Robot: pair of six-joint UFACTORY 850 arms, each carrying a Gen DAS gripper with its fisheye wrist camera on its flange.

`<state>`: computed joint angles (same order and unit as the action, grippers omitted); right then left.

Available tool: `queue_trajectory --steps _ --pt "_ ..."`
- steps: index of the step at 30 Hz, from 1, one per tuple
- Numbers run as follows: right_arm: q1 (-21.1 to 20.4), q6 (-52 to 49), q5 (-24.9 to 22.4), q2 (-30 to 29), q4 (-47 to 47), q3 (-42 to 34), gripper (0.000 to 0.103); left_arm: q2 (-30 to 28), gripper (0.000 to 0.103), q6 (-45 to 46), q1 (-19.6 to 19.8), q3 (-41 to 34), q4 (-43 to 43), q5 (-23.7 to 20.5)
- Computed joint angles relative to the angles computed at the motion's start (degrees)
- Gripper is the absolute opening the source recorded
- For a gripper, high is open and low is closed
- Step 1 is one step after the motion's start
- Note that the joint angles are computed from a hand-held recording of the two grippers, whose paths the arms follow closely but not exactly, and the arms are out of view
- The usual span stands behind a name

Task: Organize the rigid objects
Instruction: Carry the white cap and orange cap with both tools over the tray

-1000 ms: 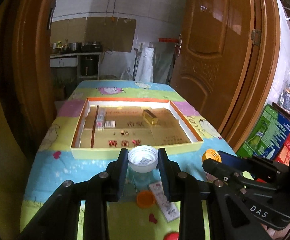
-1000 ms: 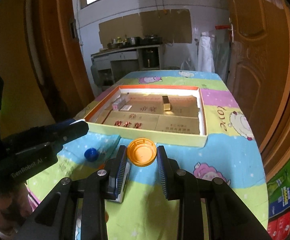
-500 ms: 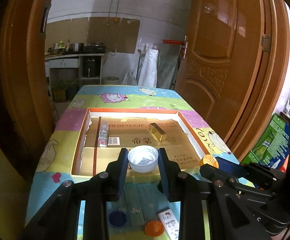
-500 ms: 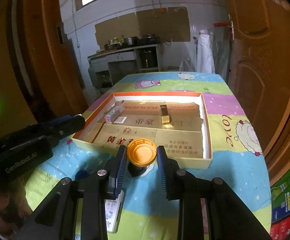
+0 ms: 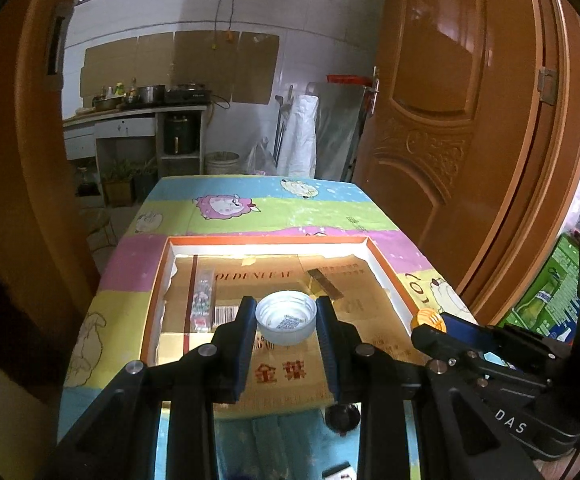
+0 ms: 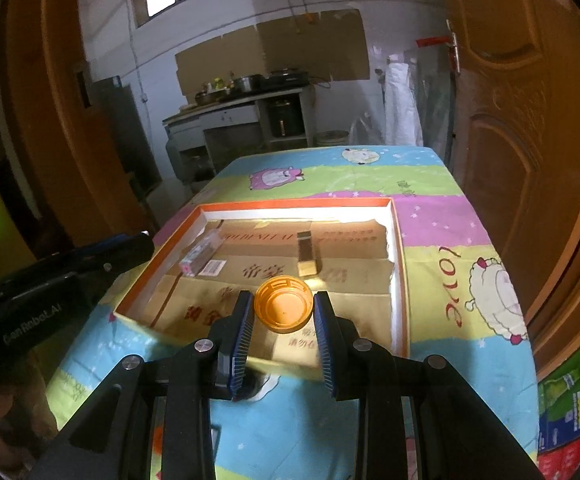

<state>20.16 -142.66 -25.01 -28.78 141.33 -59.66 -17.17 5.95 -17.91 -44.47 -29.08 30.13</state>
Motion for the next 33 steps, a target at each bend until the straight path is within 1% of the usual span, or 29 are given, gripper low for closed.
queue_trajectory --steps 16,24,33 --pt "-1.78 8.77 4.27 -6.66 -7.89 -9.99 0.031 -6.46 0.030 -1.61 3.63 -8.50 4.25 -5.47" --pt "-1.85 15.38 6.51 -10.86 -14.60 -15.89 0.031 -10.55 0.030 -1.91 5.20 -13.02 5.23 -8.42" --pt "-1.87 25.12 8.31 -15.58 -24.20 -21.90 0.031 -15.06 0.030 -2.22 6.36 -17.81 6.26 -11.57"
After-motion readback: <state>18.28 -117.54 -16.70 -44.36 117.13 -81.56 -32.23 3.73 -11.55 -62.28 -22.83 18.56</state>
